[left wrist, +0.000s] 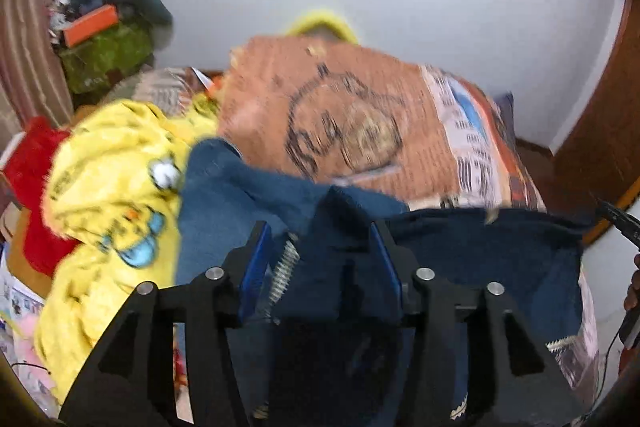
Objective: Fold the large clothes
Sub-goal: 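Lower the hoodie onto the bed with both tools and open them, then press the folded hoodie flat with both tools along its printed band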
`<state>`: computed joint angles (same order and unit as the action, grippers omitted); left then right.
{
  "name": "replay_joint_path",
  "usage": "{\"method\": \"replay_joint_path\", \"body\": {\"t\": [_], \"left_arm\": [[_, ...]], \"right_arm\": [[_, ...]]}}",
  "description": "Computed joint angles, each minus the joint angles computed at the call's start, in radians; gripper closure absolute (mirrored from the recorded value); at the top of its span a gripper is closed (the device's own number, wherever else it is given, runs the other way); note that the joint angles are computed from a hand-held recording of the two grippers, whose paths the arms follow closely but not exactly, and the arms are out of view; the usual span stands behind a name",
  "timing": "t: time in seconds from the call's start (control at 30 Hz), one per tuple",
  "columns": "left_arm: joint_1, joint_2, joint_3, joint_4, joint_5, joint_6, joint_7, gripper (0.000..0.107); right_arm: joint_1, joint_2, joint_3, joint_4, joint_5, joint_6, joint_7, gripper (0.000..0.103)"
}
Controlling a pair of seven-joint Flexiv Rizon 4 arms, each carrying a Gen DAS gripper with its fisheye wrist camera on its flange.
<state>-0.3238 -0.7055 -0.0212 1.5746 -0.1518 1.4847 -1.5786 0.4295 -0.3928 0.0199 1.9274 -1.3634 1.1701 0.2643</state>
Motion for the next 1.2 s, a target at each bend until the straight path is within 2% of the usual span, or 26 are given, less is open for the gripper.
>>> {"method": "replay_joint_path", "body": {"t": [0.03, 0.07, 0.17, 0.23, 0.37, 0.53, 0.67, 0.77, 0.83, 0.9, 0.97, 1.03, 1.1, 1.2], "left_arm": [[0.003, 0.013, 0.003, 0.009, 0.001, 0.004, -0.001, 0.057], [0.001, 0.02, 0.008, 0.01, 0.003, 0.003, -0.002, 0.057], [-0.032, 0.041, 0.056, 0.022, 0.04, 0.003, -0.005, 0.057], [-0.036, 0.054, 0.056, 0.038, 0.058, 0.0, 0.006, 0.054], [-0.021, 0.072, 0.0, 0.09, 0.074, 0.0, 0.059, 0.052], [-0.005, 0.064, -0.084, 0.133, 0.063, -0.002, 0.141, 0.052], [0.011, 0.041, -0.149, 0.164, 0.029, -0.003, 0.195, 0.052], [-0.033, 0.017, -0.111, 0.164, 0.031, -0.004, 0.199, 0.051], [-0.095, 0.001, -0.032, 0.153, 0.054, -0.004, 0.172, 0.047], [-0.108, -0.007, -0.008, 0.171, 0.075, 0.044, 0.164, 0.039], [-0.101, -0.002, -0.01, 0.194, 0.084, 0.082, 0.17, 0.039], [-0.122, 0.006, 0.019, 0.214, 0.091, 0.108, 0.164, 0.037], [-0.133, 0.019, 0.039, 0.241, 0.096, 0.135, 0.162, 0.036], [-0.096, 0.034, 0.011, 0.282, 0.084, 0.164, 0.167, 0.035]], "right_arm": [[0.014, 0.021, -0.008, 0.009, -0.027, -0.046, 0.027, 0.057], [0.021, 0.043, -0.009, 0.018, -0.06, -0.087, 0.053, 0.054], [0.018, 0.069, 0.028, 0.024, -0.056, -0.143, -0.007, 0.054], [0.012, 0.067, 0.046, 0.022, -0.044, -0.121, -0.045, 0.054], [0.033, 0.027, 0.069, 0.005, -0.024, -0.043, -0.111, 0.054], [0.105, -0.071, 0.077, -0.052, 0.075, 0.023, -0.27, 0.054], [0.173, -0.127, 0.047, -0.083, 0.09, 0.077, -0.308, 0.054], [0.209, -0.163, 0.033, -0.098, 0.143, 0.088, -0.364, 0.054], [0.236, -0.176, 0.027, -0.1, 0.196, 0.039, -0.418, 0.053], [0.256, -0.187, 0.021, -0.102, 0.248, -0.011, -0.463, 0.049], [0.267, -0.179, -0.009, -0.074, 0.228, 0.006, -0.433, 0.036], [0.271, -0.16, -0.036, -0.043, 0.175, 0.033, -0.371, 0.033], [0.254, -0.138, -0.04, -0.01, 0.14, 0.054, -0.331, 0.032], [0.237, -0.102, -0.033, 0.031, 0.099, 0.02, -0.285, 0.032]]}}
